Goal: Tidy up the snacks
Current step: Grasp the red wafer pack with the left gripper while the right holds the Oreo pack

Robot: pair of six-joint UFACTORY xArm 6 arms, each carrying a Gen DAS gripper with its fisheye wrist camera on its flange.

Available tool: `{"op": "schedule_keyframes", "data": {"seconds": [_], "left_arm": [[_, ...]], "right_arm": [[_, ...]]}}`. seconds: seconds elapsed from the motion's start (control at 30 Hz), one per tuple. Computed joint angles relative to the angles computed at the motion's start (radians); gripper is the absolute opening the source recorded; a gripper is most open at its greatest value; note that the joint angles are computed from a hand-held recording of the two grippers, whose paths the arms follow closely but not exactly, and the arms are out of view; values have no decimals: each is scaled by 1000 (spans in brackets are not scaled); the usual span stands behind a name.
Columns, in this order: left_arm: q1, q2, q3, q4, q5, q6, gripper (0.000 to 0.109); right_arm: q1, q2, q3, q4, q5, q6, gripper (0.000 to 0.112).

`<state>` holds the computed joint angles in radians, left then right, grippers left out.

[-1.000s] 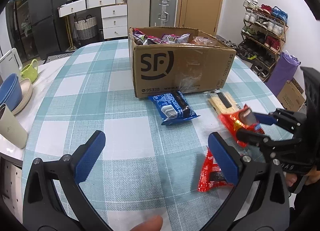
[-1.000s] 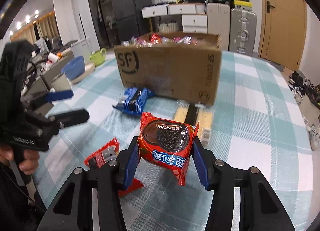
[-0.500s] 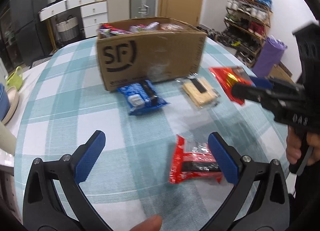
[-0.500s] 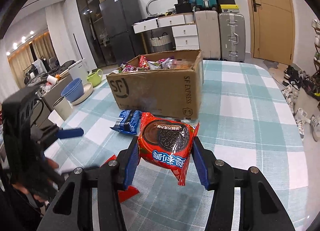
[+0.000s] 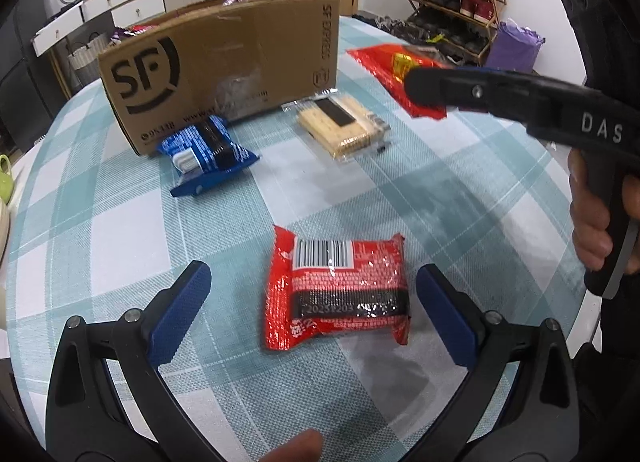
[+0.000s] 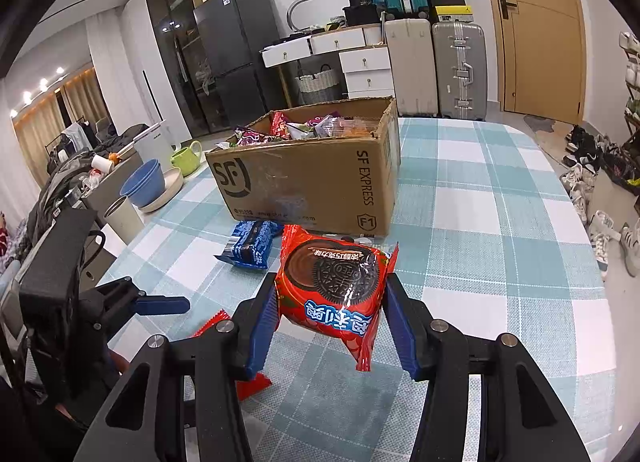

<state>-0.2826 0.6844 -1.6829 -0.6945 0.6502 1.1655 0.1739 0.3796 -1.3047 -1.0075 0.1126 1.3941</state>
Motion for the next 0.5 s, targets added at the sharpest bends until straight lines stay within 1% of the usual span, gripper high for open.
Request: {"op": "schedule_keyframes", "data": {"seconds": [0.27,0.37,0.43,0.5], "left_arm": [[-5,4,11,47,-18,-19,102],[-2,12,-6,59,8,-30,102],[1,14,-11,52,31,-17,99],[2,13,-11,54,43,-2,99]], "right_arm": [[4,11,-6,21,-3,-27,52],[5,12,-7,28,0,-29,52],[4,14,-7,30,-3,-27,52],[3,14,-6,28,-3,-28,52]]}}
